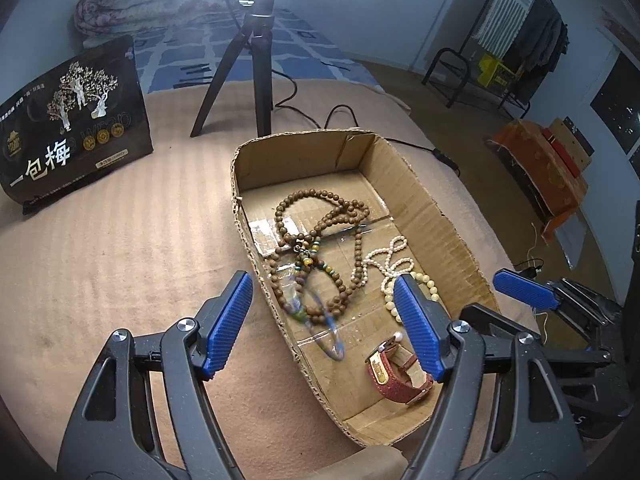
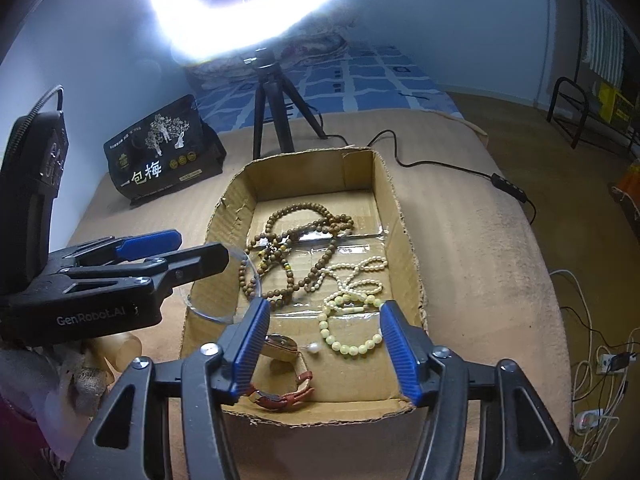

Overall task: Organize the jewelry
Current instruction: 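Open both tools to drop the bangle and earring in the box, then withdraw both tools from the box toward the remaining jewelry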

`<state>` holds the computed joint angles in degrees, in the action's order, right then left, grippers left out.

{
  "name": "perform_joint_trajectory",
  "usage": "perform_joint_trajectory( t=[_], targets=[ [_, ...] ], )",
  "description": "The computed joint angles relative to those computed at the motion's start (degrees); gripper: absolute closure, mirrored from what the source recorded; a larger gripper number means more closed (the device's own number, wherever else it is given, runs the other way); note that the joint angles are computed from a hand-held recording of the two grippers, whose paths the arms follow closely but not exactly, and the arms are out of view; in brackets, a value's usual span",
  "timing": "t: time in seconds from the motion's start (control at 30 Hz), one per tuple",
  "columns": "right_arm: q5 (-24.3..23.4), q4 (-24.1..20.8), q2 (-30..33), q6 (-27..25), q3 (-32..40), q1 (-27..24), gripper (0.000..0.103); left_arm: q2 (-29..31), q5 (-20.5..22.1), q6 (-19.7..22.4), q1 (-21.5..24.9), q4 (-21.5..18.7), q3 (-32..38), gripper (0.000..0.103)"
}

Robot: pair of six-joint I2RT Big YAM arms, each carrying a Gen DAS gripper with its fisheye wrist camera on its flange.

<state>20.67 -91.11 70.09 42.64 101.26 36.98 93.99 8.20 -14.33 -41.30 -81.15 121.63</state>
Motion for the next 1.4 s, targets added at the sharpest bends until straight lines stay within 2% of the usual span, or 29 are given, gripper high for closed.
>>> perform_joint_trajectory(
  t=[0.43,0.87,1.13,1.4],
  targets=[
    [0.6,-0.2,-0.1,0.1,0.6,0.5,0.043,-1.2,-0.5,0.9,0.9,-0.2,-0.6,0.028],
    [4.8,-2.3,2.3,2.2,6.5,6.3,0.043,-6.0,-1.5,1.9,3.4,-0.7,-2.5,0.028],
    [7.0,-2.7,5.4,2.5,11.1,12.2,0.039,-12.4,-1.5,4.1,7.7,-1.0,-8.0,0.028],
    [7.1,-1.8,9.0,1.9,14.1,18.2,0.033,-17.5,2.1,6.2,15.8,-3.7,-12.6,0.028]
  ],
)
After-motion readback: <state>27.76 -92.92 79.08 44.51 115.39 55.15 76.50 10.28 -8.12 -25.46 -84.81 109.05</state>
